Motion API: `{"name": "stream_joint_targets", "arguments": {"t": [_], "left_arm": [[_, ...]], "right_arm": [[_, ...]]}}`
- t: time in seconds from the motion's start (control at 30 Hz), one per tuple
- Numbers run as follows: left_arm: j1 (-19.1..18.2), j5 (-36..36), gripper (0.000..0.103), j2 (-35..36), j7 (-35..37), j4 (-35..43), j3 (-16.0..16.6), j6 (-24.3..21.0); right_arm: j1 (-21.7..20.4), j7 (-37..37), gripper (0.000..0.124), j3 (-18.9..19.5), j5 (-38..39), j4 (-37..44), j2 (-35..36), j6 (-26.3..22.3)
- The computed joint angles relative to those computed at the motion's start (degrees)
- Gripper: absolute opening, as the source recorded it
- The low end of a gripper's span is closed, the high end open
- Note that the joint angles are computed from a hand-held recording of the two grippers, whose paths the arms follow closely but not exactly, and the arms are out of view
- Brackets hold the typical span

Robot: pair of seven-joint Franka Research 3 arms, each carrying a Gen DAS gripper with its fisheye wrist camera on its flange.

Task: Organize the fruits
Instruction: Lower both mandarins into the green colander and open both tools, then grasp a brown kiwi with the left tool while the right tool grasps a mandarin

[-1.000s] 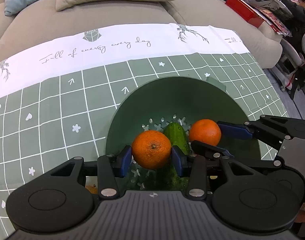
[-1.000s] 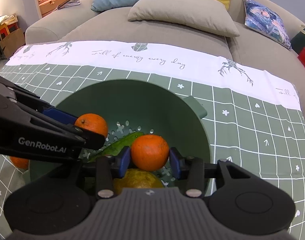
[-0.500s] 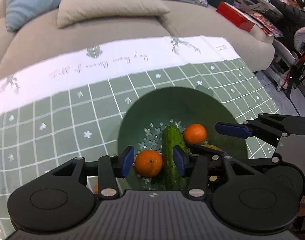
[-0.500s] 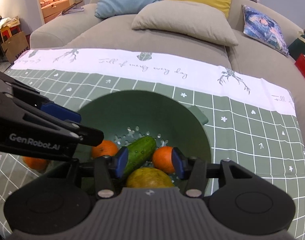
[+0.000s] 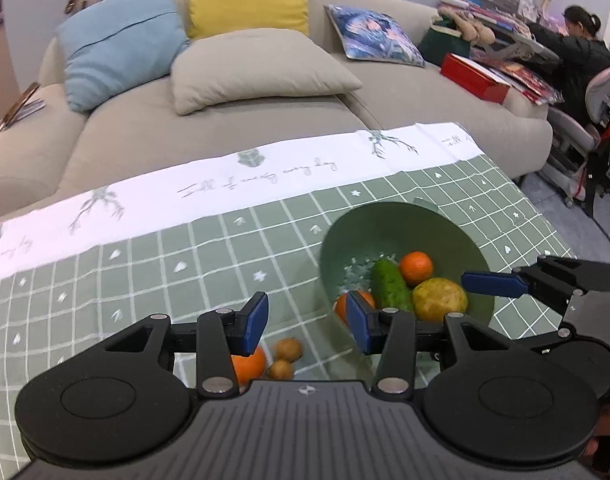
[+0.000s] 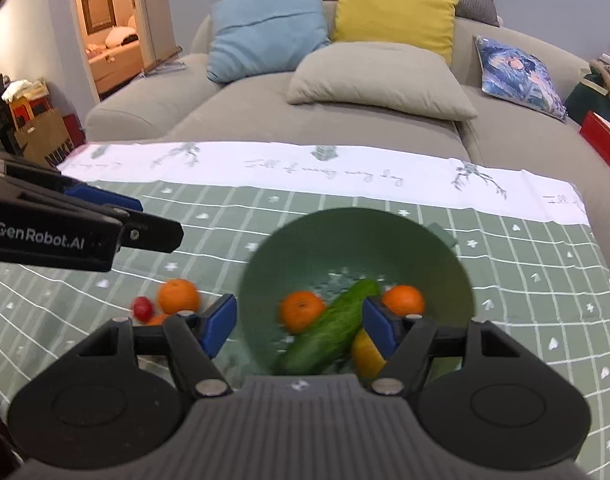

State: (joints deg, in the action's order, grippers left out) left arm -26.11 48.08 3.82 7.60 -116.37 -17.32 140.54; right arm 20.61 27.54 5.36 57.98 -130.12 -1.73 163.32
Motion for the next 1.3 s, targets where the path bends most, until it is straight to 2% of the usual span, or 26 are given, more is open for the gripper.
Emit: {"name": "stream_joint_targets", "arguments": {"t": [0.13,0.27,0.43,0.57,0.67,0.8,1.0,1.1,1.3], "left_arm": [[-0.21,0.55,0.053,-3.45,-3.13,-4.21,-0.75,-1.07],[-0.07,0.85,0.053,-6.75,-5.54,-8.66,-2.05,-1.86],[0.23,-1.47,0.053,-9.86,-8.16,-13.81,-3.28,-1.39],[0.68,-2.97,0.053,-11.13,-10.12,-16.73,-3.78,0.06],[1.03,-2.81,0.053,-11.40,-10.43,-17.53,-4.05,0.52],[1.47,-2.55,0.050,-11.65,-10.96,-18.96,-4.08,2.24],[2.95,-3.19,0.043,-10.20,-12.39,-20.64,-2.91,8.26],[3.41,-3.84,0.041,-8.59,-11.24,-20.34,-2.40,9.40],[4.26,-5.37,0.041,-5.37,-8.33,-19.71,-0.84,12.74]], "right_arm": [[1.42,0.72,0.066,0.58,2.33,-2.90,-2.65,0.07],[3.37,0.88,0.067,0.90,3.58,-5.49,-4.12,3.06],[6.30,-3.50,0.066,0.74,7.30,-8.18,-5.81,5.80],[8.67,-9.20,0.051,0.72,10.61,-9.66,-6.73,6.64],[9.91,-13.07,0.047,0.76,12.39,-10.29,-7.30,5.89],[10.18,-12.70,0.038,1.45,9.45,-10.25,-6.54,4.77],[9.85,-12.62,0.037,2.20,5.21,-8.23,-2.78,4.48],[9.25,-12.62,0.032,2.77,3.23,-6.86,-0.50,4.19],[7.18,-9.45,0.032,4.10,-1.44,-3.29,4.51,3.18]]}}
